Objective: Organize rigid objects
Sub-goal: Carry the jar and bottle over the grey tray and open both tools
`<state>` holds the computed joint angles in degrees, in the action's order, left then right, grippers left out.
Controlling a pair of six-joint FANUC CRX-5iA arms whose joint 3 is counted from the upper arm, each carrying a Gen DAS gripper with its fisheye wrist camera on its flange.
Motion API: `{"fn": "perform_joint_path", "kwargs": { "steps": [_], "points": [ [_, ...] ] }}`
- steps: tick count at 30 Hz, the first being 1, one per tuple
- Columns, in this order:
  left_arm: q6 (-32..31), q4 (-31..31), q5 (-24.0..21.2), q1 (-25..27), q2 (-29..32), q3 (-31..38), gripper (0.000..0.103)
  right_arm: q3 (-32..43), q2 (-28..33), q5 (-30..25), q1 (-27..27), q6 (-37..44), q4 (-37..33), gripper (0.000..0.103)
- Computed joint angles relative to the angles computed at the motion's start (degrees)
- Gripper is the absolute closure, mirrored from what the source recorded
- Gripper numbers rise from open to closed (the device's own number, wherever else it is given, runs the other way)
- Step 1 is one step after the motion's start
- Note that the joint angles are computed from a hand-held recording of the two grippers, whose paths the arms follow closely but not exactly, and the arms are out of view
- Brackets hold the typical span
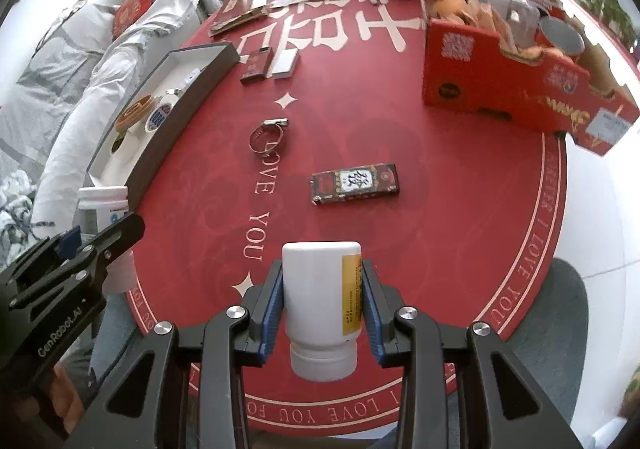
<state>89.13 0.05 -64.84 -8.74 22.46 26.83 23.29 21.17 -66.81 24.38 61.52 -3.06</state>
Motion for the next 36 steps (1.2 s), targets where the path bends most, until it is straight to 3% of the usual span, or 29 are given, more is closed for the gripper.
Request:
{"fn": "perform_joint_path", "kwargs": {
  "steps": [13,21,29,36],
  "points": [
    [0.7,-0.2,0.0,0.3,-0.4,0.6,0.061,-0.5,-0.5,0.7,-0.7,-0.9,-0.7,0.066],
    [1.6,6.4,-0.6,3.0,-0.4,5.4,0.061,1.5,-2.2,4.1,-0.5,-0.6,-0.3,0.066],
    [2.6,9.0,-3.5,4.1,3.5,19.7,0.061,16.1,2.3,4.5,-0.5,4.6,-3.8,0.066],
    [7.0,6.6,-7.9,5.1,10.5,37.5,0.061,36.4,11.4,-0.9,-0.9,7.7,-6.1,0.066]
  ]
}}
